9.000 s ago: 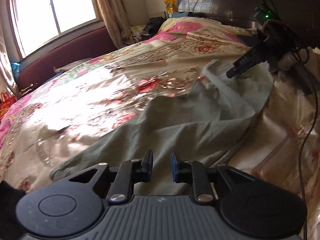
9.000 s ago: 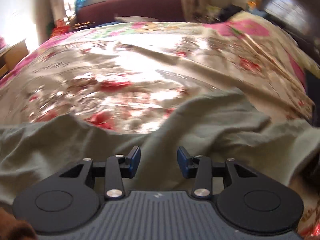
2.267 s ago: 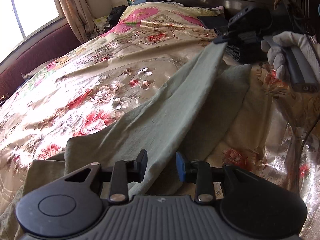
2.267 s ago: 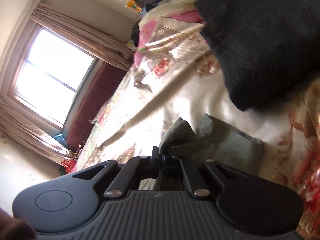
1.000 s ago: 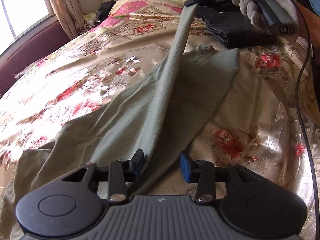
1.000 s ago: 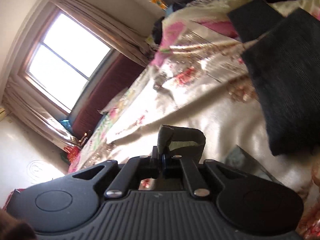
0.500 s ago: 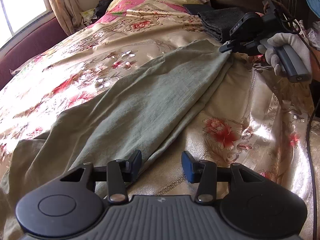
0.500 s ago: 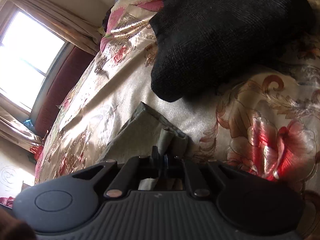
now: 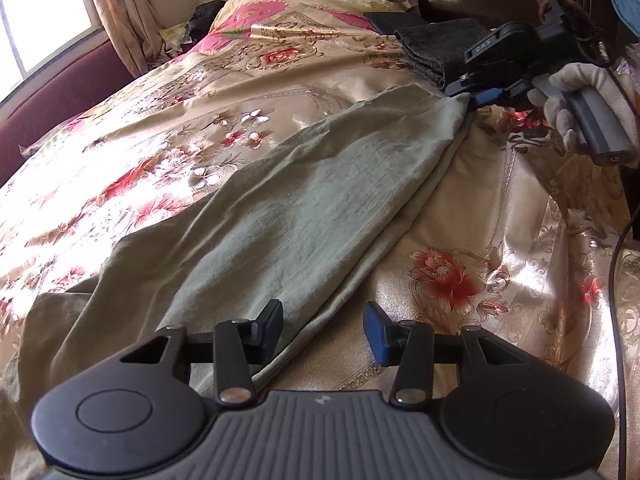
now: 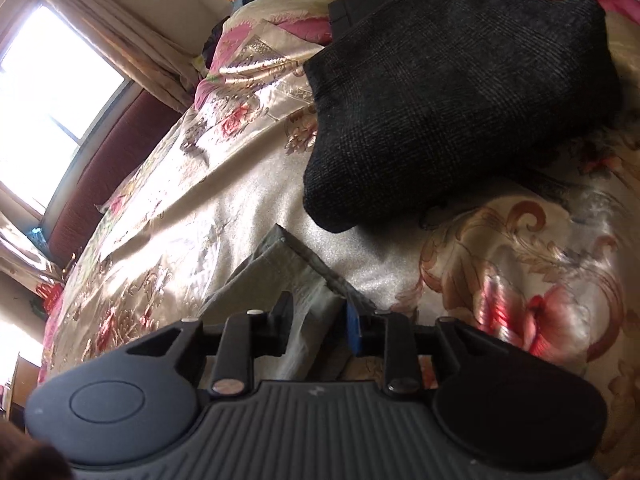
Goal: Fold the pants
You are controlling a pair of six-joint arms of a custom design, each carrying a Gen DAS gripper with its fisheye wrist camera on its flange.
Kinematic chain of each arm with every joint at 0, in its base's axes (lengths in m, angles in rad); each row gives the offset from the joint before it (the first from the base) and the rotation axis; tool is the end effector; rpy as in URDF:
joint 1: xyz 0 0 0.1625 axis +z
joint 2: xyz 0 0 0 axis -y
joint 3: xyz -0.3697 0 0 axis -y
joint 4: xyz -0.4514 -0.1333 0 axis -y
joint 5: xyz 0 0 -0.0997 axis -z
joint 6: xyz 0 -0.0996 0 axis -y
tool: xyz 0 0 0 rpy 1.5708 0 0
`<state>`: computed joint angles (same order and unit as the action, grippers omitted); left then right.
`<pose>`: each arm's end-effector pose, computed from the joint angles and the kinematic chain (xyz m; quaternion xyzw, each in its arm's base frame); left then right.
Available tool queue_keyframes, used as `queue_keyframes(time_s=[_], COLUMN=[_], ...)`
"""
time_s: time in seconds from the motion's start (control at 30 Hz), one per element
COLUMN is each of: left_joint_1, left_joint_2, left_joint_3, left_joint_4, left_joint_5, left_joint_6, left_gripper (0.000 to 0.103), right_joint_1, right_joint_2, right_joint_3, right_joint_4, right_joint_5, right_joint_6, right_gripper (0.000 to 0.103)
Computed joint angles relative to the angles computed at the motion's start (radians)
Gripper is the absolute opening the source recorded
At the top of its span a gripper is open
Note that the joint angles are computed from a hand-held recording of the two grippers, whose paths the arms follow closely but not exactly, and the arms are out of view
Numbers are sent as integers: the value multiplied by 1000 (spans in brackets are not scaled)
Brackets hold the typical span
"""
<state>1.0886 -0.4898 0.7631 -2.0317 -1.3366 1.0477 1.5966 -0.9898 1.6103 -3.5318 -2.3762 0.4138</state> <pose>-0.2681 -0.8494 0.1380 0.6768 0.7209 -0.0569 0.1377 0.0785 -0.6583 0.2904 -0.3779 -0.6605 0.6247 0.1751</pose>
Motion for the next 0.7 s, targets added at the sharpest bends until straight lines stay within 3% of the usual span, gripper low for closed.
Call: queue_keyframes(time_s=[0.1, 0.13, 0.33, 0.43, 0.57, 0.7], left_joint_1=[3, 4, 6, 6, 11, 9], left_joint_2=[3, 2, 1, 2, 4, 34], left_joint_3=[-5, -5, -2, -2, -16, -58], left_joint_4=[5, 5, 1, -7, -22, -3], left_joint_5=[0, -2, -5, -11, -67, -84], left_joint_6=[-5, -7, -14, -15, -30, -41], left_gripper=[58, 58, 59, 59, 59, 59], right_joint_1=[20, 23, 23, 14, 4, -29], right_joint_2=[-5, -3, 46, 62, 53, 87], right_joint_3=[38, 40, -37, -52, -4, -54], right_joint_4=[-42, -35, 83, 64, -65, -61], right_joint_5=[3, 4, -18, -6, 88, 159], right_joint_6=[26, 29, 16, 37, 1, -23], right_gripper=[38, 45, 56, 59, 57, 57])
